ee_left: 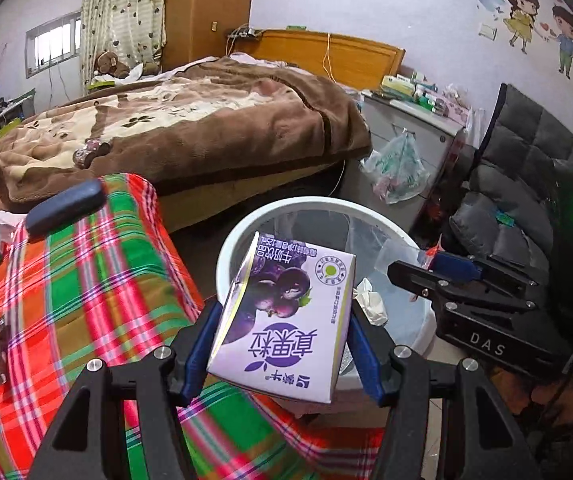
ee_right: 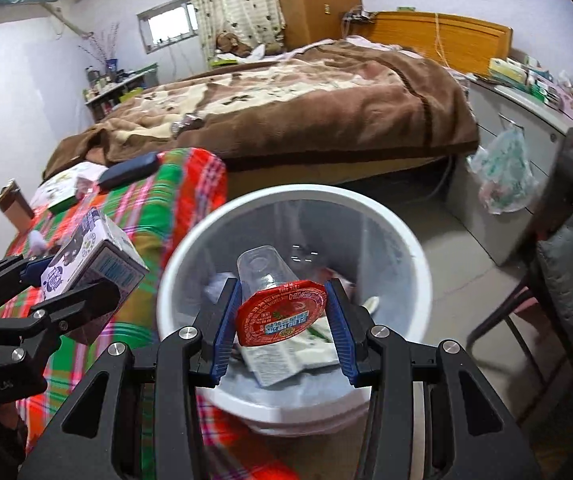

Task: Collect trash
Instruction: 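Open the left tool dropping the carton while the right tool drops the cup into the bin, then withdraw both tools from the bin back over the bedspread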

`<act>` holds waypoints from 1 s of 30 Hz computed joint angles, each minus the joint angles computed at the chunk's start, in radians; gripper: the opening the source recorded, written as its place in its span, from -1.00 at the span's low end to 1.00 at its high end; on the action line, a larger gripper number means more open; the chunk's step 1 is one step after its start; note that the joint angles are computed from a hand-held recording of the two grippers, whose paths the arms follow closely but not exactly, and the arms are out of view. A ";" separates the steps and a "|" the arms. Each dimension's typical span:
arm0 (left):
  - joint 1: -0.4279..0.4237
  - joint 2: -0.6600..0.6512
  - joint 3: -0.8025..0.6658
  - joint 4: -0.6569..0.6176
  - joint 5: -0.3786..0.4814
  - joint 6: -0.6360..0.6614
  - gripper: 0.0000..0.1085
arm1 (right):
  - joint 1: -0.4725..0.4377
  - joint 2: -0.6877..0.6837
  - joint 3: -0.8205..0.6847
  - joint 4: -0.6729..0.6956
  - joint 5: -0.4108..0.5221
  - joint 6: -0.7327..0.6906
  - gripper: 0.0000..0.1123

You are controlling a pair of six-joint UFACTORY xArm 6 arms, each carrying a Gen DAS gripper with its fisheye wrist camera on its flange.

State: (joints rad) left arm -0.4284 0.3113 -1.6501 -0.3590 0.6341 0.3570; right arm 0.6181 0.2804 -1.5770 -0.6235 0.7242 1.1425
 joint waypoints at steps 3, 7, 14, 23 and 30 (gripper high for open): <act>-0.015 0.040 -0.047 -0.016 0.024 0.006 0.13 | -0.016 0.003 0.001 0.026 0.013 -0.019 -0.21; -0.023 0.094 -0.103 -0.010 0.037 -0.015 0.13 | -0.027 0.022 -0.020 0.030 0.045 -0.051 -0.21; -0.026 0.135 -0.145 -0.028 0.050 -0.004 0.14 | -0.047 0.039 -0.040 0.072 0.084 -0.115 -0.10; -0.022 0.098 -0.100 -0.041 0.023 0.004 0.32 | -0.046 0.015 -0.004 0.049 0.075 -0.083 0.04; -0.006 0.056 -0.050 -0.030 -0.002 -0.018 0.32 | -0.034 0.003 0.006 0.023 0.074 -0.037 0.04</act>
